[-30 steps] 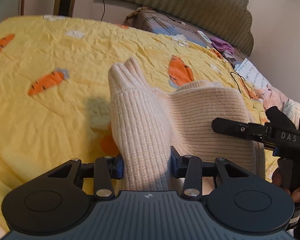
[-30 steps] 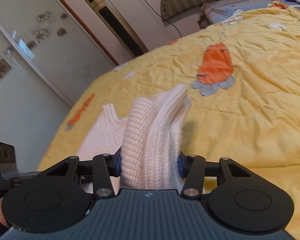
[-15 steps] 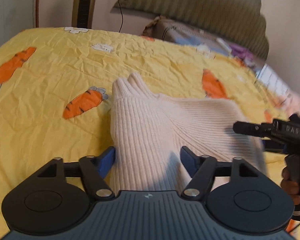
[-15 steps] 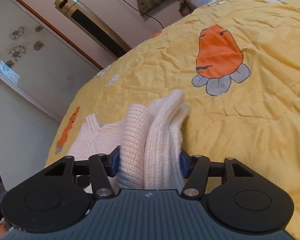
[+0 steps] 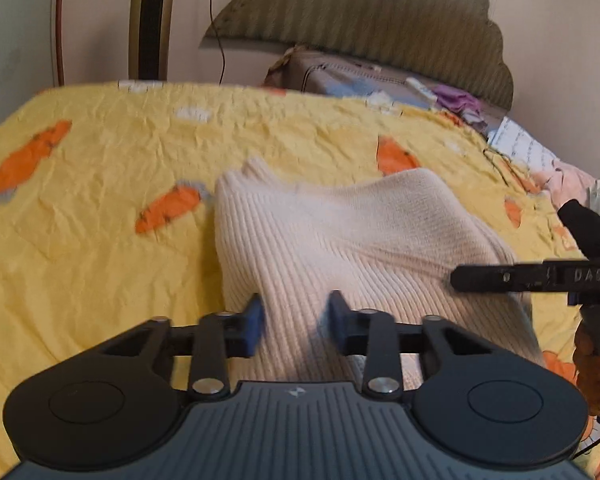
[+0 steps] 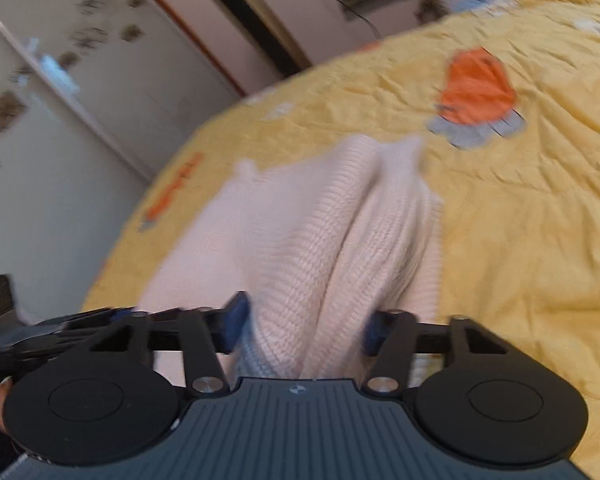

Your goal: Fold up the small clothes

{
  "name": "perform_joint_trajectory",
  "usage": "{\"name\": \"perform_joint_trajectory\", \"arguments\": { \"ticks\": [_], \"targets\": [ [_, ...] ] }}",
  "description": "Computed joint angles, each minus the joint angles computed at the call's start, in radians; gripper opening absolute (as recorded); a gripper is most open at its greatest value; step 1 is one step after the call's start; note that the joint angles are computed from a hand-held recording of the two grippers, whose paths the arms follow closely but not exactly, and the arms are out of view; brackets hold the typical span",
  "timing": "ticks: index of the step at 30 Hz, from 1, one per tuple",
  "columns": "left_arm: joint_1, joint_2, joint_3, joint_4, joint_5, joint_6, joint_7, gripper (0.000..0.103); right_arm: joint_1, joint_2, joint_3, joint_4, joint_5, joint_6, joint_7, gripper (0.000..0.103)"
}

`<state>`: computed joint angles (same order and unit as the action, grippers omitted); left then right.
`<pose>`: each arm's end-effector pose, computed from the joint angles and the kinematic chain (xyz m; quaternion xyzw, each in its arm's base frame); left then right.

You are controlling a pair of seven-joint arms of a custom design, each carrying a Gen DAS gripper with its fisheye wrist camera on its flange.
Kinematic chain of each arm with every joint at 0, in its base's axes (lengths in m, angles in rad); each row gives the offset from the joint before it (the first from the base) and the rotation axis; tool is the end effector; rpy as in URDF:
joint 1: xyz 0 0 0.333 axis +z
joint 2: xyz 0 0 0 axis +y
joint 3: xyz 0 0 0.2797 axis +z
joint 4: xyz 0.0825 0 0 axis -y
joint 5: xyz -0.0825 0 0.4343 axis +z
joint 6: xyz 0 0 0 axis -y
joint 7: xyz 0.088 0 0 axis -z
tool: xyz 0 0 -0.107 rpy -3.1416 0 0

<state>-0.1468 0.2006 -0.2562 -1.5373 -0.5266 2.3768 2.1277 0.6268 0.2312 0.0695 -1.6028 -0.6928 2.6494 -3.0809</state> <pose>0.6587 -0.2697 0.5723 -0.3983 0.8278 -0.3895 0.0661 0.5456 0.4726 0.5384 -0.4674 0.7576 -0.1027 0.4440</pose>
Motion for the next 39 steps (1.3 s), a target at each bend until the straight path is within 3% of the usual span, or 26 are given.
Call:
{"name": "perform_joint_trajectory", "arguments": {
  "ticks": [1,3,5,6,7,8,10,11,13,16,18,21,22,23,24,25,26,28,31,34,36,37,39],
  "targets": [
    [-0.005,0.007,0.002,0.008,0.021,0.01,0.001,0.021,0.002,-0.011,-0.007,-0.011,-0.026,0.042,0.026,0.038],
    [-0.018,0.012,0.005,-0.013,0.078,0.047,0.005,0.02,-0.005,-0.013,0.001,-0.014,-0.006,0.022,0.0,0.038],
    [-0.006,-0.045,-0.008,-0.11,0.028,0.132,0.073,0.021,-0.019,-0.008,0.014,-0.028,0.065,-0.039,-0.049,0.041],
    [0.004,-0.089,-0.012,-0.163,-0.031,0.157,0.121,0.023,-0.014,-0.022,0.003,-0.058,0.04,-0.015,0.003,0.049],
    [0.009,-0.137,-0.01,-0.219,-0.087,0.181,0.174,0.032,-0.008,-0.039,-0.006,-0.084,0.006,0.014,0.071,0.051],
    [0.004,-0.193,-0.003,-0.287,-0.136,0.227,0.236,0.059,-0.007,-0.054,-0.005,-0.094,-0.009,0.014,0.106,0.058],
    [-0.035,-0.31,0.02,-0.448,-0.315,0.395,0.42,0.099,0.0,-0.086,0.01,-0.087,-0.031,-0.08,0.147,0.074],
    [-0.102,-0.359,0.072,-0.513,-0.477,0.461,0.582,0.102,0.004,-0.109,0.015,-0.095,-0.079,-0.108,0.184,0.072],
    [-0.13,-0.429,0.092,-0.594,-0.589,0.459,0.726,0.102,-0.004,-0.147,0.032,-0.111,-0.174,-0.106,0.243,0.072],
    [-0.139,-0.443,0.092,-0.638,-0.441,0.415,0.613,0.102,-0.033,-0.144,0.056,-0.081,-0.223,-0.062,0.233,0.072],
    [-0.125,-0.405,0.062,-0.63,-0.284,0.451,0.468,0.101,-0.054,-0.094,0.067,-0.026,-0.116,-0.042,0.12,0.073],
    [-0.116,-0.351,0.047,-0.608,-0.114,0.5,0.311,0.099,-0.058,-0.004,0.067,0.075,0.063,-0.125,-0.034,0.072],
    [-0.123,-0.337,0.056,-0.595,-0.097,0.492,0.286,0.09,-0.053,0.018,0.06,0.097,0.103,-0.152,-0.054,0.071],
    [-0.131,-0.32,0.066,-0.576,-0.096,0.477,0.276,0.065,-0.048,0.03,0.048,0.106,0.118,-0.153,-0.059,0.071],
    [-0.134,-0.3,0.071,-0.556,-0.093,0.461,0.262,0.055,-0.04,0.042,0.035,0.109,0.117,-0.135,-0.054,0.071],
    [-0.132,-0.284,0.066,-0.55,-0.067,0.486,0.231,0.05,-0.033,0.052,0.022,0.116,0.111,-0.123,-0.047,0.071],
    [-0.134,-0.275,0.066,-0.548,-0.07,0.504,0.236,0.045,-0.024,0.062,0.008,0.124,0.096,-0.117,-0.038,0.065],
    [-0.134,-0.277,0.074,-0.54,-0.094,0.481,0.28,0.039,-0.011,0.095,-0.01,0.162,0.075,-0.148,-0.068,0.02],
    [-0.128,-0.305,0.1,-0.523,-0.193,0.386,0.388,0.033,0.0,0.101,-0.014,0.181,0.094,-0.191,-0.15,0.017],
    [-0.128,-0.306,0.092,-0.54,-0.19,0.414,0.44,0.032,0.014,0.03,-0.023,0.099,0.049,-0.194,-0.137,0.014],
    [-0.128,-0.294,0.076,-0.558,-0.144,0.47,0.406,0.032,-0.008,-0.019,-0.022,-0.006,0.057,-0.13,-0.044,0.013],
    [-0.134,-0.302,0.078,-0.569,-0.166,0.485,0.43,0.033,-0.012,-0.034,-0.026,-0.046,0.021,-0.083,0.028,0.016],
    [-0.143,-0.333,0.092,-0.588,-0.2,0.474,0.468,0.035,-0.009,-0.033,-0.02,-0.049,-0.046,-0.08,0.101,0.024]
  ]
}}
